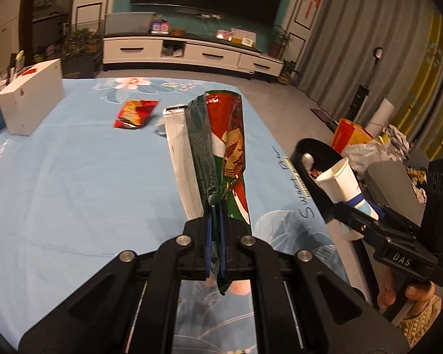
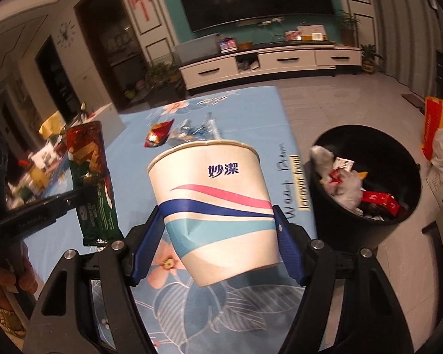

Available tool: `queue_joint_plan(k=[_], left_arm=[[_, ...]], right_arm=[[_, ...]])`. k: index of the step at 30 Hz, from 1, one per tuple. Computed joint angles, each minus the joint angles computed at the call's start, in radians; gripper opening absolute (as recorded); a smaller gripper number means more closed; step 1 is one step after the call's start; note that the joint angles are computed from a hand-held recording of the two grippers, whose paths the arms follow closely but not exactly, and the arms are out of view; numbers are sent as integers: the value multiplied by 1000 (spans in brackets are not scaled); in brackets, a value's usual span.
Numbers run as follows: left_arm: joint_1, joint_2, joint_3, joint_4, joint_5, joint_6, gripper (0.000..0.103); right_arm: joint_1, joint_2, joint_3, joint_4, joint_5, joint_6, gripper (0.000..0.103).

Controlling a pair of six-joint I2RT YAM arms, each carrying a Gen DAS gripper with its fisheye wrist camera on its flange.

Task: Collect trash
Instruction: 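Carry the snack bag and paper cup with both tools over the black bin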

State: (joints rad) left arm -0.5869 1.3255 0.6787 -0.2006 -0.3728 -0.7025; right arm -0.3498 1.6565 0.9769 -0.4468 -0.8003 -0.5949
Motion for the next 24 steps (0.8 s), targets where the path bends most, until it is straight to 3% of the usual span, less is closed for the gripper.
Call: queue_joint_plan(k=[14,24], left_arm=[[-77,231,250,-54,-18,86,6],[-98,383,424,-63,14,156,6]], right_arm=[[-176,159,154,-45,-80,26,71],[-233,214,198,-11,-89,83,71]])
